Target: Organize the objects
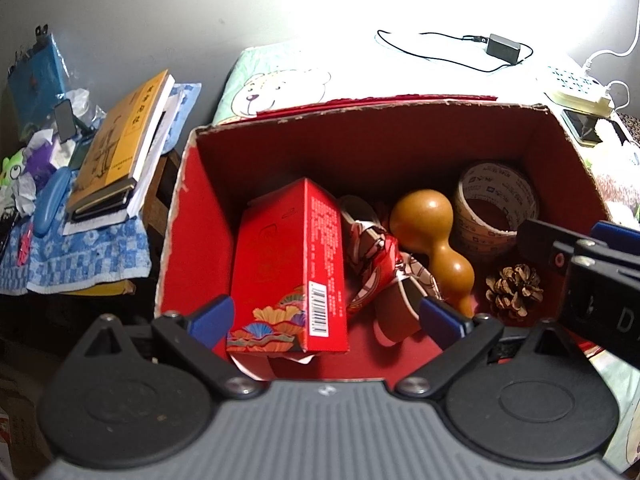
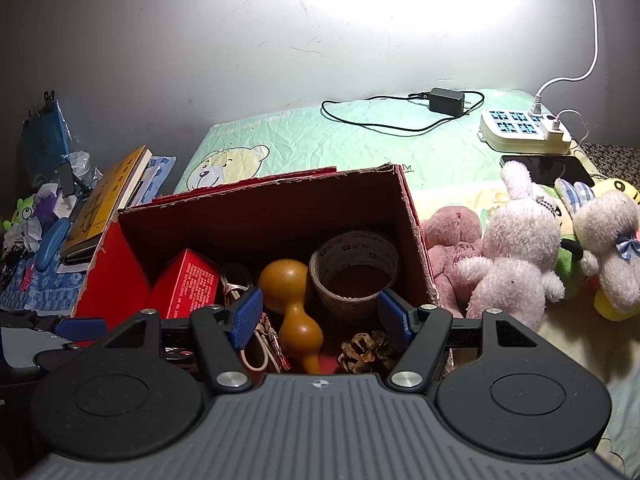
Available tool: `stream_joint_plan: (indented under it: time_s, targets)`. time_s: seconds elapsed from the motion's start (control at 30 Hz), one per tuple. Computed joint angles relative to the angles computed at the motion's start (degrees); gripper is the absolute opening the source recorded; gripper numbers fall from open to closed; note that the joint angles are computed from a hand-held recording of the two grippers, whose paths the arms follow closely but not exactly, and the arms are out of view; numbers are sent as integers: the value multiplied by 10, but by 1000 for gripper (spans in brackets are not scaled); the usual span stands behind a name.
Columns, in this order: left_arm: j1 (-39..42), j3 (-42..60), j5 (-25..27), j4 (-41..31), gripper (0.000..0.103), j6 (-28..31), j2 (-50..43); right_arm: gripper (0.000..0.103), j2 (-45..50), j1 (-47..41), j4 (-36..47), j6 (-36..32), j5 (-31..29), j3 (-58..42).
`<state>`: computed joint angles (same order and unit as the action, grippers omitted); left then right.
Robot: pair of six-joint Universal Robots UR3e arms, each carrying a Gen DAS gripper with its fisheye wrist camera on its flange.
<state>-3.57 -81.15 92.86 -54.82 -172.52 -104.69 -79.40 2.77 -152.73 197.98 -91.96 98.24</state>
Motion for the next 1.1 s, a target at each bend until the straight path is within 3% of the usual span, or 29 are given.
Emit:
stream_joint_plan:
  time_s: [1.1]
  targets:
    - [-1, -1, 5, 4, 99, -11, 2, 67, 6, 8, -25, -23, -21, 4]
